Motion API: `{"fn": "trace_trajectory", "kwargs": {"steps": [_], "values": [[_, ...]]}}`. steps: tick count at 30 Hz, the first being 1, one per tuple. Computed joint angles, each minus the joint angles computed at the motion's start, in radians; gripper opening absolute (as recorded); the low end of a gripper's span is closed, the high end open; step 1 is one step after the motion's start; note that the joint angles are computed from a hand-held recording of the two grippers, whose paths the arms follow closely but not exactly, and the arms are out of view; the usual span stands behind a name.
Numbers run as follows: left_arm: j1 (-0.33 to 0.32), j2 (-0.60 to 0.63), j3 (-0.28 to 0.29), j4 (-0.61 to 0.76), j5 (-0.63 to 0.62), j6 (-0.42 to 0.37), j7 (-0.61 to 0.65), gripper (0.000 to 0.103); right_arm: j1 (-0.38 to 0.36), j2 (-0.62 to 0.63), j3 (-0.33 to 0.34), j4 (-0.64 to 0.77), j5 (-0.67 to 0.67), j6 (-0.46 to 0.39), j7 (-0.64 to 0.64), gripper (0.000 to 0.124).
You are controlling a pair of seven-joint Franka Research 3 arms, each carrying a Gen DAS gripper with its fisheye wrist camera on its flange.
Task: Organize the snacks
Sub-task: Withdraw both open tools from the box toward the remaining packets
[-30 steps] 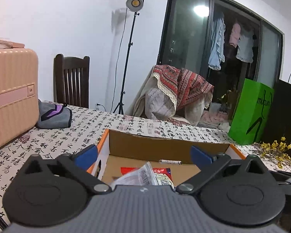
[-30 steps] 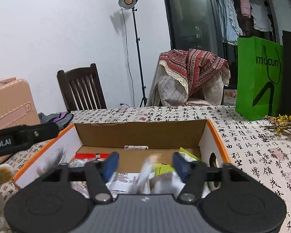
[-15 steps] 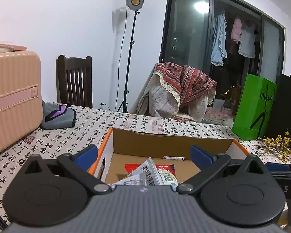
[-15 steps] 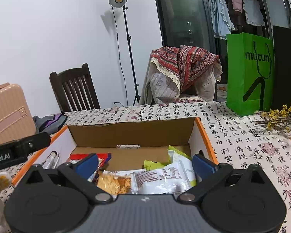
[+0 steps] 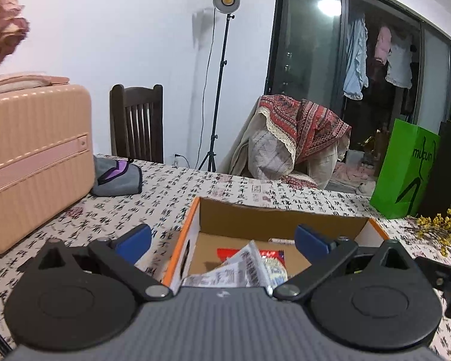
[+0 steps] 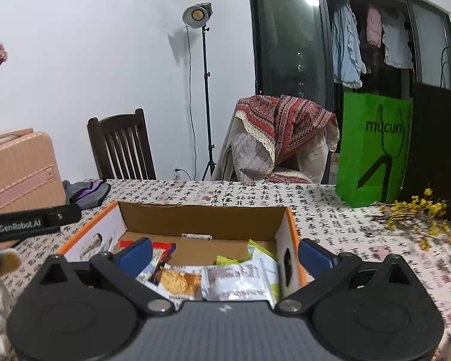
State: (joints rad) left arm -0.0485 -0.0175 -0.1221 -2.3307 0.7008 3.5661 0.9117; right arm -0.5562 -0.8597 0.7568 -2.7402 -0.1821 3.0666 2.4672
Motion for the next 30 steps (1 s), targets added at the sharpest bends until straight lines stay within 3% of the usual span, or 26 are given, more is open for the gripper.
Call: {"fn": "trace_trajectory", "kwargs": {"steps": [14,21,26,30], "values": [[0.04,-0.118,0.099,-0.141,0.365,0.087,-0.237,0.103,0.305,-0.167,-0.119,-0.139,-0.039,-0.253,0.084,0.103],[0.085,-0.117,0.109,-0.182,0.512,0.117,-0.31,0.103,0.42,-0.123,-0.171,-0.169,-0.081,-0.337,0.135,0.103],[0.121,-0.066,0.105,-0.166,0.612,0.131,-0.376,0.103,0.484,-0.057,-0.215,-0.183,-0.1,-0.354,0.16,0.103],[0.142,-0.03,0.092,-0.159,0.615,0.135,-0.37,0.103,0.498,0.008,-0.241,-0.168,-0.124,-0.328,0.161,0.103]]}}
